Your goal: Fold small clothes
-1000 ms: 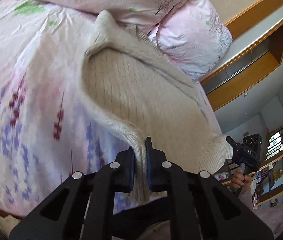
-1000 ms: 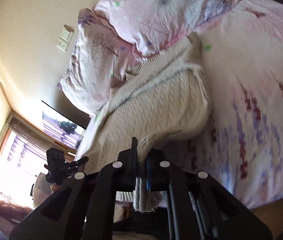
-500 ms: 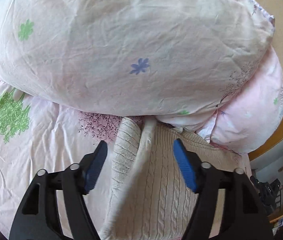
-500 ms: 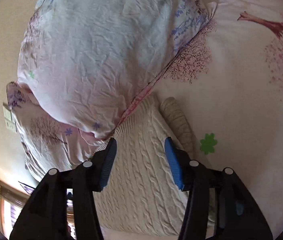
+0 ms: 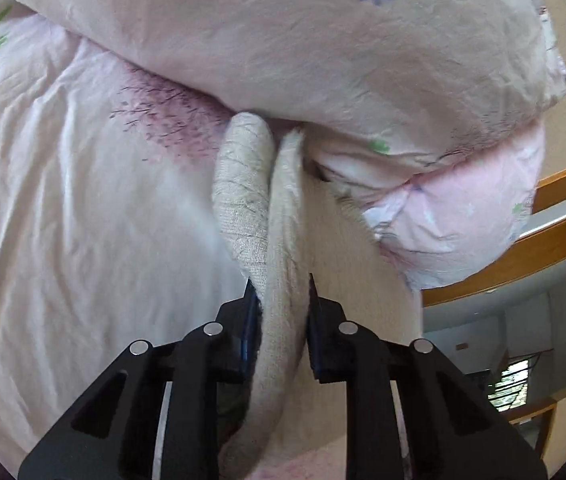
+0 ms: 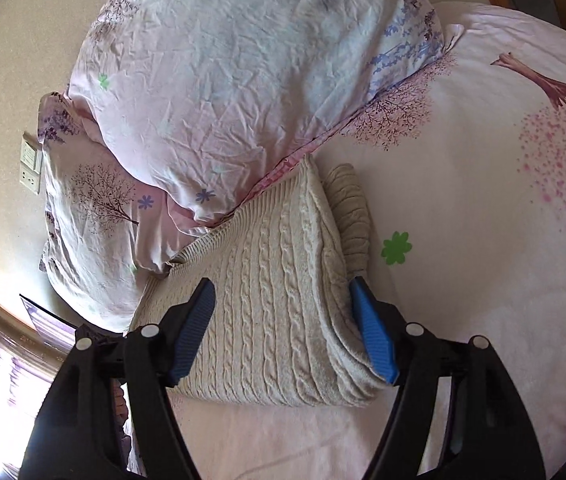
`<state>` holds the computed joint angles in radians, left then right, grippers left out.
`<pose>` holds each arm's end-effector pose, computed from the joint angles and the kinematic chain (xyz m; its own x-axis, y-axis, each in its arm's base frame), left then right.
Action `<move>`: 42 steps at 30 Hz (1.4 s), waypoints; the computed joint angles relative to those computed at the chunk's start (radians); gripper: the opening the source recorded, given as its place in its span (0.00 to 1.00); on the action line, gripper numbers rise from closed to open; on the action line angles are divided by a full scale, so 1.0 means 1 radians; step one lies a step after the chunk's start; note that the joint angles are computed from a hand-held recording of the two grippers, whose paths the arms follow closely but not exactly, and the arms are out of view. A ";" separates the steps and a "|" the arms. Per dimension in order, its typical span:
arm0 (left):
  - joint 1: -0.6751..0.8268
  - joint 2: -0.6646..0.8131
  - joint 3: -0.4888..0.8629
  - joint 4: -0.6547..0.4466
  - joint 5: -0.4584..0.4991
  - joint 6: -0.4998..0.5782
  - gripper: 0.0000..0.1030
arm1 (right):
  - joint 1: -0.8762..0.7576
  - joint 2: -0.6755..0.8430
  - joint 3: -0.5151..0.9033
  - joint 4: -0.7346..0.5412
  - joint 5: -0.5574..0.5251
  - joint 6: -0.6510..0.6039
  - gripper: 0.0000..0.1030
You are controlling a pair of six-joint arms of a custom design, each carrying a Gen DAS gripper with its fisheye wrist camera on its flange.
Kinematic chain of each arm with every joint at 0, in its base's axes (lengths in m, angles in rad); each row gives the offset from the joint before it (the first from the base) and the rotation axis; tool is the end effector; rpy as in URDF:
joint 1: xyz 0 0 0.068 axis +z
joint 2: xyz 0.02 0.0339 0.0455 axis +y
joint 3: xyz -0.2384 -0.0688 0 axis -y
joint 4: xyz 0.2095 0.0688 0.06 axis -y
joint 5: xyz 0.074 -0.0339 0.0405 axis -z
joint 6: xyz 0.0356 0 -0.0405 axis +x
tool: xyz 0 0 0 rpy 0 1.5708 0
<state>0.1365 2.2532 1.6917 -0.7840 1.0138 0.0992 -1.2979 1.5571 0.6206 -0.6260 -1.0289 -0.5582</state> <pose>0.4008 0.0245 0.1473 -0.9494 -0.0776 -0.3042 0.2110 0.5600 -0.8012 0.0806 -0.1747 0.1263 -0.4907 0.7395 -0.4608 0.2769 0.6338 0.7223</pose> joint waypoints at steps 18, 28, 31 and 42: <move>-0.490 -0.360 -0.388 0.555 -0.022 -0.426 0.81 | -0.063 0.410 0.506 -0.332 0.003 -0.108 0.94; -0.560 -0.196 -0.293 0.373 -0.339 -0.250 0.85 | 0.263 0.409 0.431 -0.111 0.104 0.095 0.57; -0.580 -0.164 -0.299 0.422 -0.261 -0.288 0.61 | 0.249 0.394 0.377 -0.090 0.029 0.094 0.36; -0.292 -0.472 -0.539 0.415 -0.401 0.077 0.47 | 0.678 0.020 0.011 0.394 0.184 0.473 0.39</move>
